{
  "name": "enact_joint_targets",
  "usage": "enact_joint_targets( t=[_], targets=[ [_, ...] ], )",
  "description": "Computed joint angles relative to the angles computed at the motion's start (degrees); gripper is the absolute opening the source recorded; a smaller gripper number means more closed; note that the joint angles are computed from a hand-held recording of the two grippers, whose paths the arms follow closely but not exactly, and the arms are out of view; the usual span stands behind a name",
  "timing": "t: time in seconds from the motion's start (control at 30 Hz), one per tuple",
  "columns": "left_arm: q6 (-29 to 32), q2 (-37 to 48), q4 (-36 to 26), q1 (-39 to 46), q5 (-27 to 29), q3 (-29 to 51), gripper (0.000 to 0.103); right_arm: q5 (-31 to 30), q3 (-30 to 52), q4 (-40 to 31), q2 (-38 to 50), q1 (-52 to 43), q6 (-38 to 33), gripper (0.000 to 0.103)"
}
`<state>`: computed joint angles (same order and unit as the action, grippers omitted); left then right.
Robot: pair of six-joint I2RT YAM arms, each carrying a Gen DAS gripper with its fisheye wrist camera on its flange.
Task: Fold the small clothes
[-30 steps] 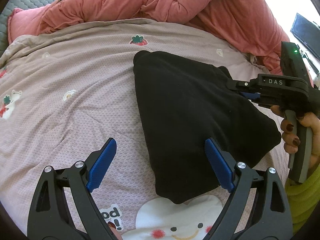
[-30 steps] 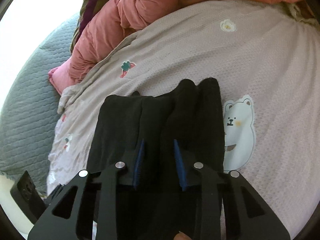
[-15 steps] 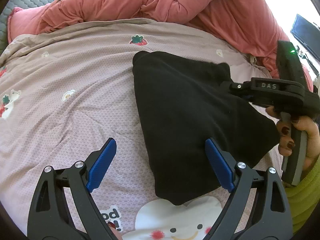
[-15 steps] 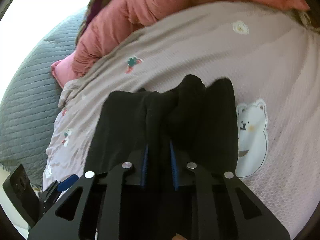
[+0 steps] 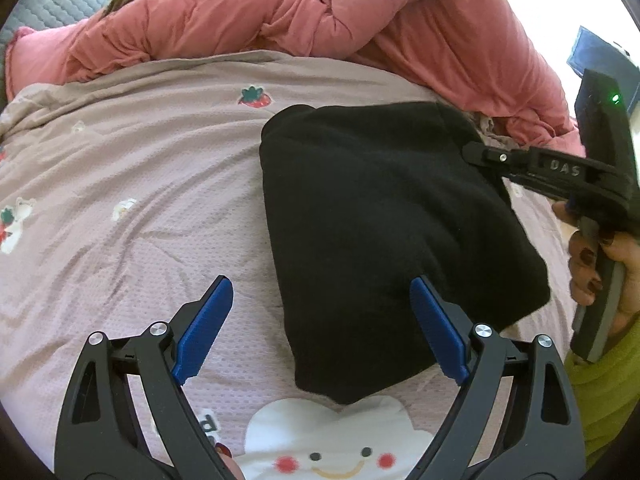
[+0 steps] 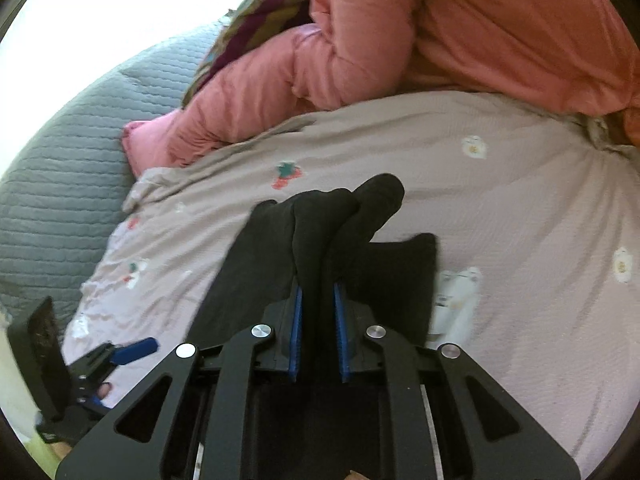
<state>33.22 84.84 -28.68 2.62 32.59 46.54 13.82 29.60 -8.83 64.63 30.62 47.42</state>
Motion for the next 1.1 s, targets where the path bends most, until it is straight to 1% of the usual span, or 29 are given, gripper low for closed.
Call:
enact_joint_targets(
  t=[0.1, 0.2, 0.27, 0.3, 0.37, 0.4, 0.43, 0.47, 0.57, 0.63, 0.73, 0.83, 0.87, 1.03, 1.1],
  targets=[
    [-0.34, 0.25, 0.59, -1.38, -1.36, -0.54, 0.083, -2.13, -2.25, 2.31, 2.04, -2.42, 0.42, 0.013],
    [-1.17, 1.48, 1.38, -2.71, -2.81, -0.59, 0.083, -4.17, -4.1, 6.96, 7.77, -4.53, 1.27, 0.013],
    [-1.16, 2.25, 1.43, -2.93, -3.02, -0.57, 0.083, -3.91, -5.3, 10.06, 10.42, -4.49, 2.05, 0.014],
    [-1.25, 2.63, 1.57, -3.13, -3.39, -0.54, 0.083, -3.14, -5.42, 10.31, 10.78, -3.89, 2.55, 0.017],
    [-1.38, 2.95, 1.78, -3.13, -3.81, -0.61, 0.084, -0.46, -4.23, 7.07, 10.22, -2.13, 2.75, 0.023],
    [-1.33, 3.07, 1.6, -2.95, -3.79, -0.53, 0.084, 2.14, -3.28, 3.73, 8.94, -0.54, 3.49, 0.034],
    [-1.3, 3.2, 1.51, -2.8, -3.72, -0.36, 0.084, 4.42, -3.05, 1.36, 7.22, 0.97, 4.28, 0.035],
    [-1.14, 3.28, 1.28, -2.49, -3.55, -0.17, 0.084, 7.16, -3.24, -1.13, 4.03, 3.39, 5.55, 0.035],
    [-0.79, 2.88, 0.37, -1.43, -2.54, 0.0, 0.084, 12.53, -4.81, -5.15, -4.02, 10.64, 9.56, 0.036],
    [-0.55, 1.66, 0.05, -0.89, -1.94, -0.53, 0.084, 14.22, -5.28, -7.21, -6.97, 15.59, 12.17, 0.036],
    [-0.17, -0.12, -0.16, -0.29, -1.39, -1.2, 0.084, 13.7, -6.85, -6.99, -9.21, 20.72, 14.58, 0.036],
    [-0.66, -0.56, 0.18, -0.49, -2.99, -1.67, 0.084, 12.52, -8.38, -3.41, -8.09, 23.48, 17.14, 0.036],
    [-0.78, -0.24, 0.02, -0.36, -3.25, -1.66, 0.084, 11.8, -9.65, -0.96, -8.1, 23.97, 17.56, 0.036],
    [-0.34, -0.02, 0.23, -0.17, -3.71, -2.24, 0.084, 9.91, -10.42, 2.64, -4.95, 22.78, 19.1, 0.036],
    [-0.15, -0.23, 0.22, -0.15, -3.88, -2.36, 0.084, 8.97, -11.72, 4.03, -4.99, 22.19, 19.84, 0.035]
  ],
)
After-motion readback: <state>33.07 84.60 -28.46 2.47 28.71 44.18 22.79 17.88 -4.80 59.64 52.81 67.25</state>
